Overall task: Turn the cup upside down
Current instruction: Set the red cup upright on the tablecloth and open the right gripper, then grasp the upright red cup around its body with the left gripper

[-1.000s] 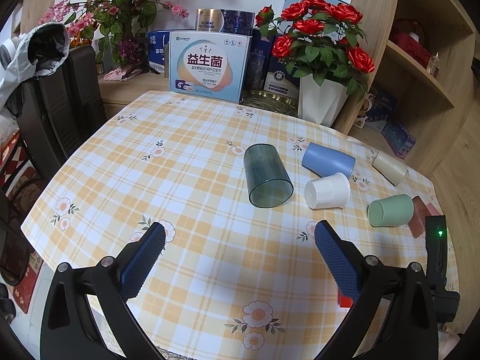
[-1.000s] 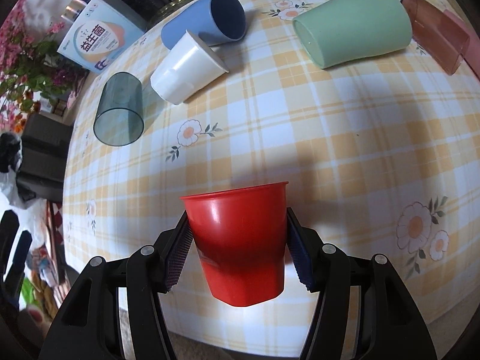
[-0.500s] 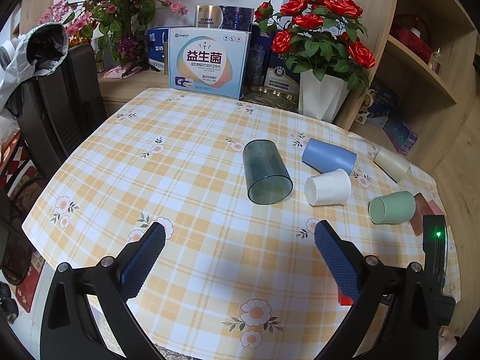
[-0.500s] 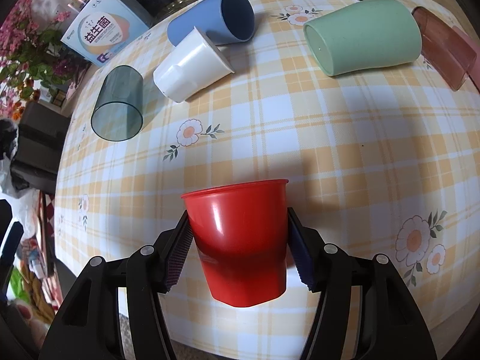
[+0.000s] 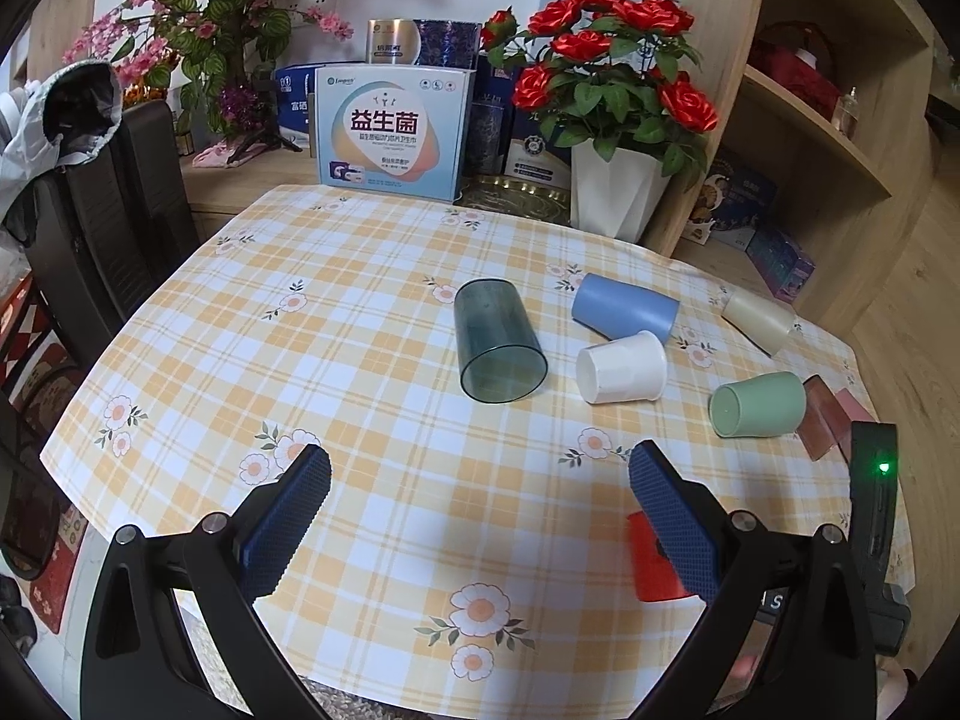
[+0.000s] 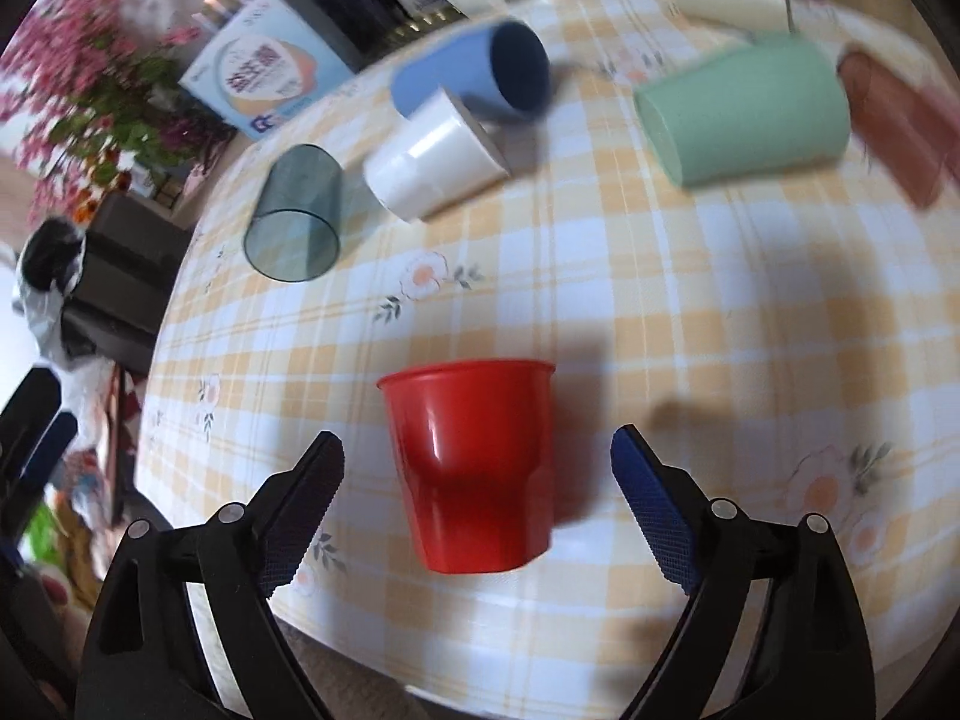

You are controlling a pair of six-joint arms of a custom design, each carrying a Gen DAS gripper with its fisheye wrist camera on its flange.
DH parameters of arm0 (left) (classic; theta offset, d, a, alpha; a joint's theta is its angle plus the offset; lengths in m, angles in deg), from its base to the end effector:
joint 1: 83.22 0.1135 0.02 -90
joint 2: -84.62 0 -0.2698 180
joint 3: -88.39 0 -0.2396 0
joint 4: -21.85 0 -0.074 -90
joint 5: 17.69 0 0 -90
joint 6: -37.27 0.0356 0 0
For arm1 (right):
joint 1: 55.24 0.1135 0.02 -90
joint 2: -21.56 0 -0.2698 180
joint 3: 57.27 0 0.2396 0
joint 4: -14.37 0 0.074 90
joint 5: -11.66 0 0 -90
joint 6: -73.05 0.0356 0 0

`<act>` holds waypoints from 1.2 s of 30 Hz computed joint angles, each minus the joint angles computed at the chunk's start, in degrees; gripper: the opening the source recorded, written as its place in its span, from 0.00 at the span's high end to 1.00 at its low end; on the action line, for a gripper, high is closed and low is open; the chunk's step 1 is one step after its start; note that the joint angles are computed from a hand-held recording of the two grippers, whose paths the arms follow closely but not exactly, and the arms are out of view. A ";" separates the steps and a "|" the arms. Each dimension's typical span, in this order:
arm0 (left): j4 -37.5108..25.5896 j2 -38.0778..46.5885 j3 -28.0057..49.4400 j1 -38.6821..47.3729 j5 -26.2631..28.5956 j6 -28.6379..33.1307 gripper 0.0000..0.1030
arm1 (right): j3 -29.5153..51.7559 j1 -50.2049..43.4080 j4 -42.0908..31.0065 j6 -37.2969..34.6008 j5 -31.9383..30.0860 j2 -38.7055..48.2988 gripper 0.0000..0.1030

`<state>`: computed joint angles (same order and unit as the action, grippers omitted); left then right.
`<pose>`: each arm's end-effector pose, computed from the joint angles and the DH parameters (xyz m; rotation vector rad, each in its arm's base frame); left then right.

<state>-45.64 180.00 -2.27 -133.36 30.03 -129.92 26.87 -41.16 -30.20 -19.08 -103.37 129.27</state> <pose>0.2184 -0.2242 0.2607 -0.6798 2.2618 0.0986 0.3467 0.1025 0.1761 -0.5018 2.6917 0.6589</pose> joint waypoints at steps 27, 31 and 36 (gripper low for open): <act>14.88 18.42 11.52 -4.32 12.28 13.12 0.06 | -7.62 -26.09 9.84 -7.06 -8.76 -9.73 0.15; 17.70 19.99 10.22 -2.40 16.90 11.44 0.10 | -7.41 -26.81 10.22 -7.23 -9.80 -8.64 0.15; 18.54 22.77 10.34 -0.37 21.96 10.58 0.22 | -6.27 -27.47 10.12 -6.60 -10.57 -6.79 0.15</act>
<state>-27.09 202.77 8.07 -133.73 51.99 -119.34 20.60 -68.63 -20.08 -25.68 -113.94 122.48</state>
